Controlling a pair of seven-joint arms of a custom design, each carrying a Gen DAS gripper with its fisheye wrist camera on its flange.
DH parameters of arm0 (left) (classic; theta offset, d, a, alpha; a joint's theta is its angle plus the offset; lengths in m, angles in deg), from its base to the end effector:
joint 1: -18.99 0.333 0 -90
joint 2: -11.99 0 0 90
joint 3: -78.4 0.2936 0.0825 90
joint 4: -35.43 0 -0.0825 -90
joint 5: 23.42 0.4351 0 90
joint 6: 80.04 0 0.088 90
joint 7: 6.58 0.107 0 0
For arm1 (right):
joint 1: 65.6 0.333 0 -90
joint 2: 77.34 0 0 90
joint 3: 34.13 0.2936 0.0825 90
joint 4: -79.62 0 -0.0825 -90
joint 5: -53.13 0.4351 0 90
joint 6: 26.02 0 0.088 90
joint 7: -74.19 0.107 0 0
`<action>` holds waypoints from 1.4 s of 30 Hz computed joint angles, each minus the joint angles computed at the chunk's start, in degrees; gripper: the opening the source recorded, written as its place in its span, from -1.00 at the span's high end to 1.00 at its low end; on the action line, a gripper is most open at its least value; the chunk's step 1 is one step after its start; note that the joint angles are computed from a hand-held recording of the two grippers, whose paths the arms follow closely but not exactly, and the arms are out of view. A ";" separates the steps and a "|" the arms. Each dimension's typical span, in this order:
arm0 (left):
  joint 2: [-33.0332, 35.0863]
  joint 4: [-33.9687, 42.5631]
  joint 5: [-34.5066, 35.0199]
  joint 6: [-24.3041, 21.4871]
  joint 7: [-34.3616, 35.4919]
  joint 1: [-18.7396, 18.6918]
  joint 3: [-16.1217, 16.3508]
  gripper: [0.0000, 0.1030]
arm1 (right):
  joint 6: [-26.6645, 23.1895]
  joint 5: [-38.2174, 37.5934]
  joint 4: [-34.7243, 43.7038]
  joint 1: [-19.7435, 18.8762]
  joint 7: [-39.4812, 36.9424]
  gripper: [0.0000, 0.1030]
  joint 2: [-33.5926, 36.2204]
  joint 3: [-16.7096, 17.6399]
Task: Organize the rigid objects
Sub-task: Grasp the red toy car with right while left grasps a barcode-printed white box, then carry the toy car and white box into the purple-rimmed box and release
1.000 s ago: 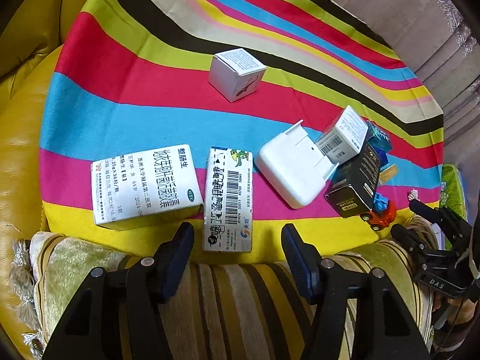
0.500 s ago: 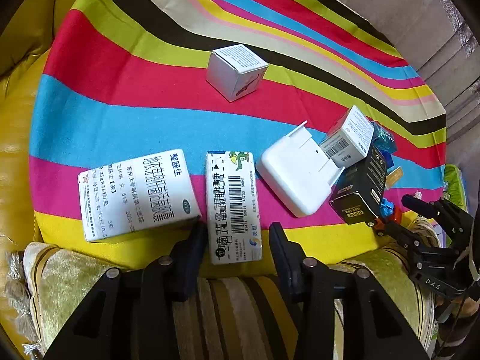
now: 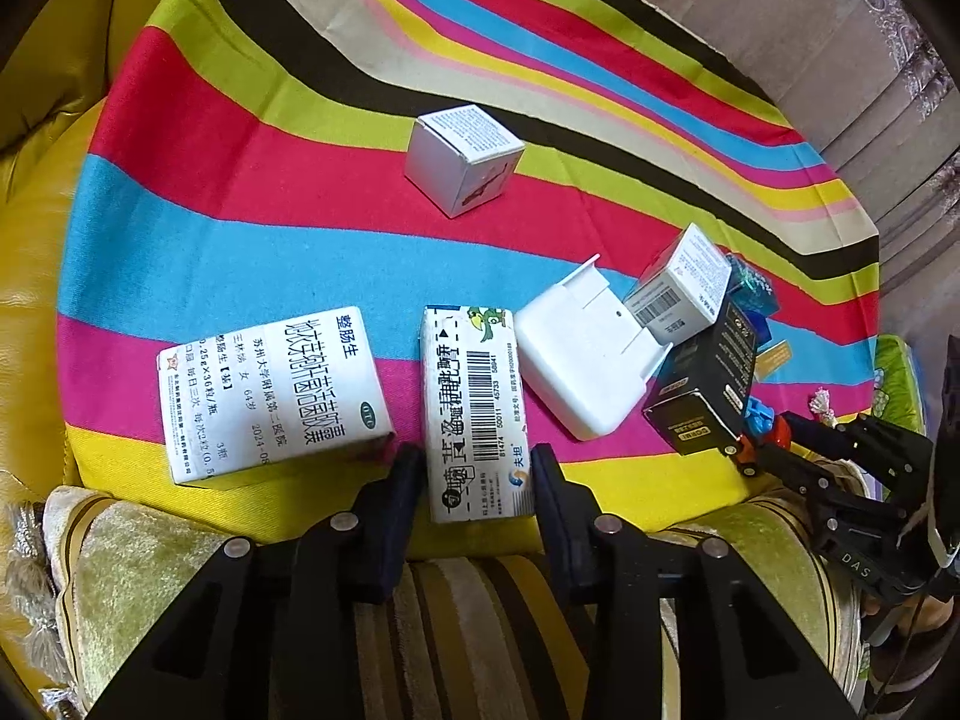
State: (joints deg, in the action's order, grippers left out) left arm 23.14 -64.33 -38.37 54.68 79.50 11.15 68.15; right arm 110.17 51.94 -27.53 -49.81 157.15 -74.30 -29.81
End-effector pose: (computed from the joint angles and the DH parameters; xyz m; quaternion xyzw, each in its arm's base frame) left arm 0.6636 -0.2133 0.4671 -0.6542 0.7171 -0.2403 0.0103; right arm 0.6208 0.2263 0.4916 -0.8341 0.5036 -0.1453 0.1720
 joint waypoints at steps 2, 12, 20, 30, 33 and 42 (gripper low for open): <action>-0.53 -0.63 -0.39 0.45 0.20 0.09 -0.03 0.26 | 0.35 0.85 -0.49 -0.11 -0.63 0.36 -0.42 -0.01; -5.73 -6.63 -7.21 5.18 2.67 1.08 -0.17 0.27 | 5.20 1.00 -4.67 -0.36 2.07 0.36 -4.29 -0.57; -8.74 -9.95 -15.72 10.51 9.53 -0.01 -1.10 0.27 | 7.60 0.95 -10.32 -1.60 6.79 0.36 -11.39 -2.03; -9.69 -11.00 -24.55 12.34 15.91 -2.41 -2.05 0.27 | 6.76 -6.67 -22.04 -8.81 18.48 0.36 -25.40 -5.00; -9.52 -10.75 -25.49 12.62 16.90 -2.95 -2.18 0.27 | 5.17 -10.01 -25.42 -11.98 21.92 0.36 -28.79 -5.63; -9.61 -10.29 -26.53 11.69 18.01 -4.37 -2.84 0.27 | 2.17 -12.99 -36.54 -16.92 27.26 0.36 -36.39 -8.16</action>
State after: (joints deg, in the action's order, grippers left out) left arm 13.54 -74.62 -64.91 66.37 97.50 6.78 65.31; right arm 112.34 38.95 -64.07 -66.73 184.41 -110.69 -37.97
